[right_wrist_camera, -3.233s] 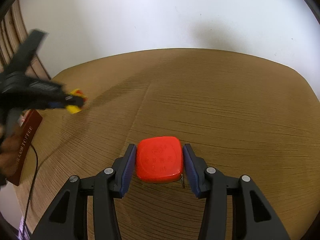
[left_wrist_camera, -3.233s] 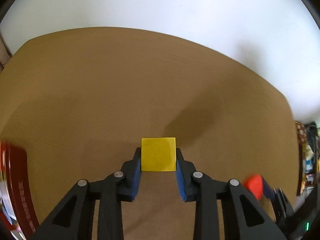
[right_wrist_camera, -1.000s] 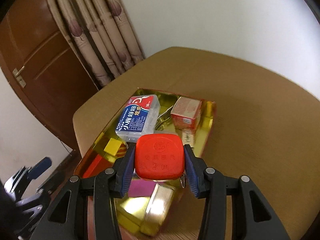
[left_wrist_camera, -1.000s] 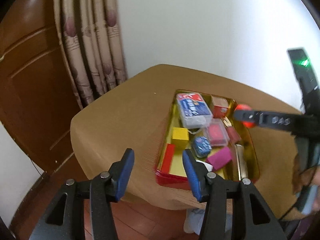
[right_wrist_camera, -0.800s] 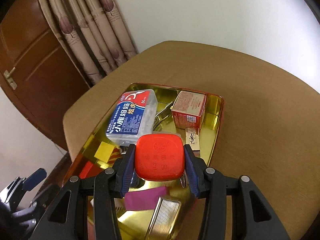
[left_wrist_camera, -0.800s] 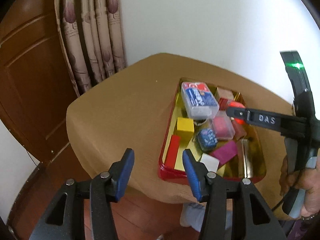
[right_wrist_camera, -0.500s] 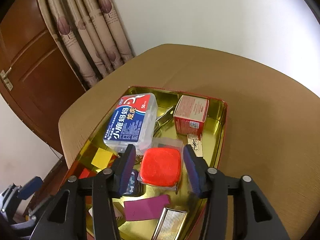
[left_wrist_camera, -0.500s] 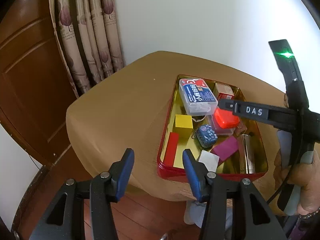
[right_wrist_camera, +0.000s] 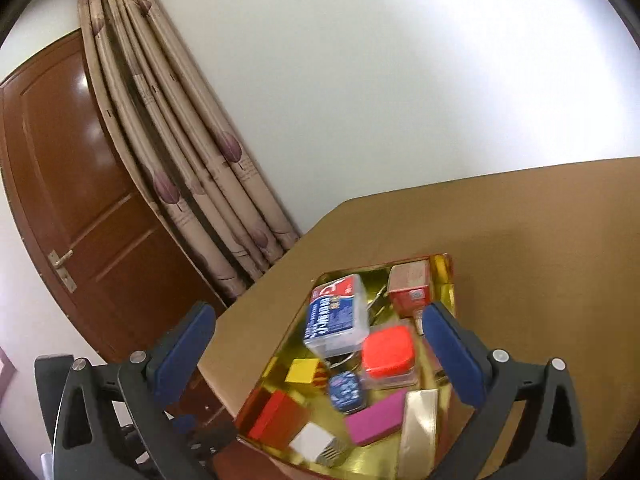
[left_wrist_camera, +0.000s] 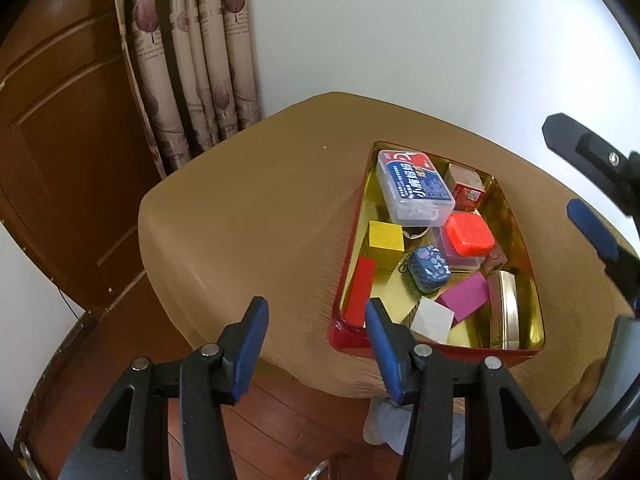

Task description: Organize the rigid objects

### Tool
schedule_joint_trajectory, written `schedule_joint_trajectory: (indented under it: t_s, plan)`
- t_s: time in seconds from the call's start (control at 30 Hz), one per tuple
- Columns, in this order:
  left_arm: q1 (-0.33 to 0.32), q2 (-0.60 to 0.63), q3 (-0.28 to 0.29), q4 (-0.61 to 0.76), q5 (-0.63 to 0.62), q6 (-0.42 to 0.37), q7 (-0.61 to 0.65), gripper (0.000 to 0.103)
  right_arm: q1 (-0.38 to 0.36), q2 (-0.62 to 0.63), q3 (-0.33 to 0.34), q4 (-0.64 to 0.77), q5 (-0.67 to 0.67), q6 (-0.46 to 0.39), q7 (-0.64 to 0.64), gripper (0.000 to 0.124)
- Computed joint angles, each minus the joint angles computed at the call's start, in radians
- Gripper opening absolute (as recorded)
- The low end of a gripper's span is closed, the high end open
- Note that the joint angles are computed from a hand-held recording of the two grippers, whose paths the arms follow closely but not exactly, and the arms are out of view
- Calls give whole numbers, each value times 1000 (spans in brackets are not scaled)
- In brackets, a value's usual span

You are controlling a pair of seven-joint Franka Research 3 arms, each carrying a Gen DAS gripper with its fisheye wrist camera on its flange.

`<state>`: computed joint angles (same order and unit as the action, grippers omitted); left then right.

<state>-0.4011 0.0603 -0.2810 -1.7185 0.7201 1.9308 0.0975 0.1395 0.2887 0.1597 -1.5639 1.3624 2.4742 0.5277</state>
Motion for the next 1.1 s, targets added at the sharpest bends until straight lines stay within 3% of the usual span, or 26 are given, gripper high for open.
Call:
schedule_joint_trajectory:
  t_s: [0.1,0.3,0.7,0.83,0.97,1.03,1.1]
  plan:
    - [5,-10,3,-14,-19,8,-12,51,27,0,13,-16,33,93,-72,103]
    - [20,-30,4,-45,-36,34,-36,51,62,57,19,28,-76,169,-20,103]
    - [60,-63,10,-107,-105,93,-73,53,45,141,75,97,-152,272,56,103]
    - [62,-77,2,-126,-57,120,-112,53,39,181,90,155,-181,283,45,103]
    - [46,-73,-16,-109,40,82,-140,52,-2,130,116,118,-129,308,-74,103]
    - [37,-66,-21,-96,73,74,-136,53,1,71,87,64,-160,310,-75,103]
    - [31,-63,-21,-91,94,91,-127,53,22,3,53,-15,-221,367,-94,103]
